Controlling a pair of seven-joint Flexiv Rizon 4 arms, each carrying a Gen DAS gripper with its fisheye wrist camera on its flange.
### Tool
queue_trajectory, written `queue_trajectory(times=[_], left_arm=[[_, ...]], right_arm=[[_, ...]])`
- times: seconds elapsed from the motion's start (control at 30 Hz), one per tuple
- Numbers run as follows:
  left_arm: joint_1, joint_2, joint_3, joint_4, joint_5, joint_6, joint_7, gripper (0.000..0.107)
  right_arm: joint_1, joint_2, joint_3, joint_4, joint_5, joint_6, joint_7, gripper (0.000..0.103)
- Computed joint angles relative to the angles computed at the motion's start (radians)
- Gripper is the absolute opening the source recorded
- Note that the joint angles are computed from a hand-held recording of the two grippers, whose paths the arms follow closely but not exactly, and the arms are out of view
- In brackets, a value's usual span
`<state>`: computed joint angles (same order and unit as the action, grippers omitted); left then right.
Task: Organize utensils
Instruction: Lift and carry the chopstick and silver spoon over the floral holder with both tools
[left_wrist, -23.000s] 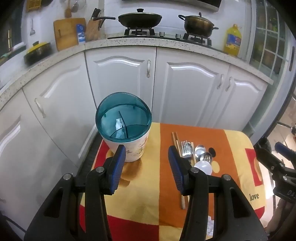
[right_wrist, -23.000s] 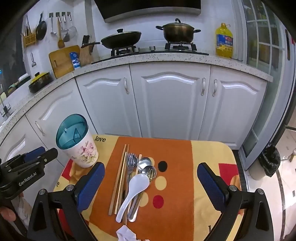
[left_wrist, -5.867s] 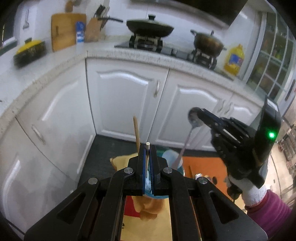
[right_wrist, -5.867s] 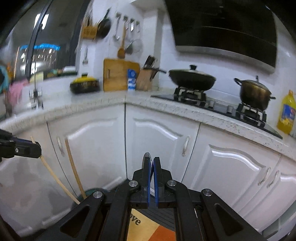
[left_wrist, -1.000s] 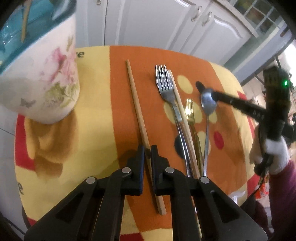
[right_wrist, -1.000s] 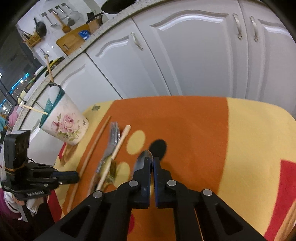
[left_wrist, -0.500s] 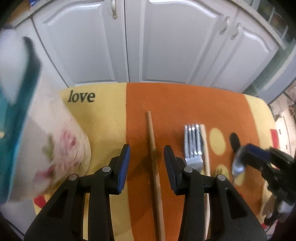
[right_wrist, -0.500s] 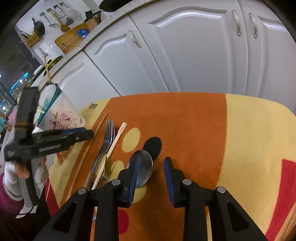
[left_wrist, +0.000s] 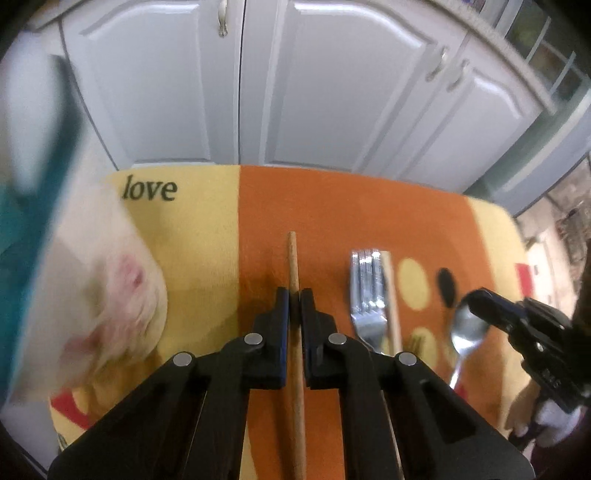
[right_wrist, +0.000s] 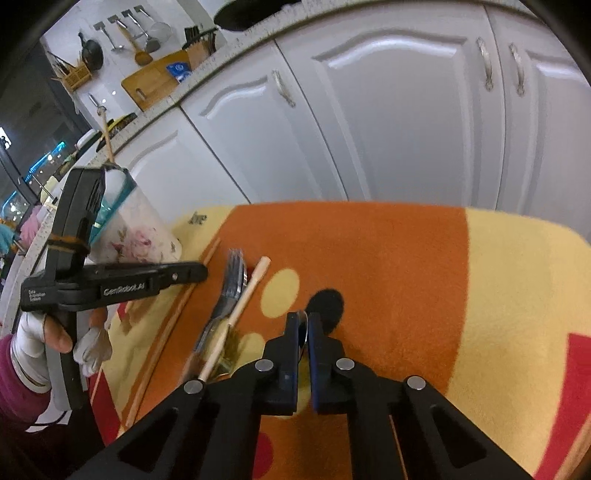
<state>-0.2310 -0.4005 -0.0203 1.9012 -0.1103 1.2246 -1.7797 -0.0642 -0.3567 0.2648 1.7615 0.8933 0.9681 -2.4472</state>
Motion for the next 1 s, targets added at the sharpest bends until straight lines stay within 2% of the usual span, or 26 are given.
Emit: queue_trajectory(times=[0.2,0.33,0.37,0.5,0.63,0.7,0.73,0.77,0.83,0.93,1.0], left_arm=[[0.064,0.138,-0.088,0.162,-0.141,0.138,0.115,0.004],[0.065,0.217,-0.112,0.230,-0.232,0.180,0.179,0.004],[0.045,0.209,-0.099,0.213,-0.212,0.181,0.155,0.004],[0.030,0.254,-0.079,0.245,-0.216,0.191,0.169,0.004],[0.019,0.269,-0.066,0.270,-0.211,0.213,0.151,0.004],[0.021,0.271,-0.070,0.275,-0.225,0.221,0.159,0.004],[0.022,0.274,-0.072,0.279,-0.231,0.222,0.165,0.004],[0.021,0.282,-0.071,0.287,-0.233,0.223,0.169,0.004],[0.017,0.281,-0.065,0.284,-0.224,0.219,0.161,0.004],[0.016,0.282,-0.063,0.280,-0.219,0.211,0.155,0.004],[0.016,0.282,-0.064,0.277,-0.220,0.207,0.158,0.004]], right_arm=[[-0.003,0.092,-0.003,0.041,0.037,0.027,-0.048,0.002],[0.014,0.143,-0.023,0.059,0.070,0.037,-0.072,0.002],[0.020,0.155,-0.028,0.064,0.076,0.041,-0.076,0.002],[0.051,0.187,-0.052,0.082,0.068,0.045,-0.083,0.002],[0.087,0.159,-0.078,0.094,-0.008,0.085,0.001,0.003],[0.106,0.125,-0.092,0.105,-0.095,0.102,0.085,0.023],[0.101,0.103,-0.091,0.100,-0.115,0.097,0.108,0.042],[0.085,0.087,-0.082,0.088,-0.113,0.079,0.105,0.043],[0.075,0.046,-0.073,0.070,-0.141,0.064,0.120,0.042],[0.062,-0.023,-0.049,0.032,-0.170,0.061,0.146,0.022],[0.037,-0.040,-0.013,0.024,-0.149,0.084,0.111,0.011]])
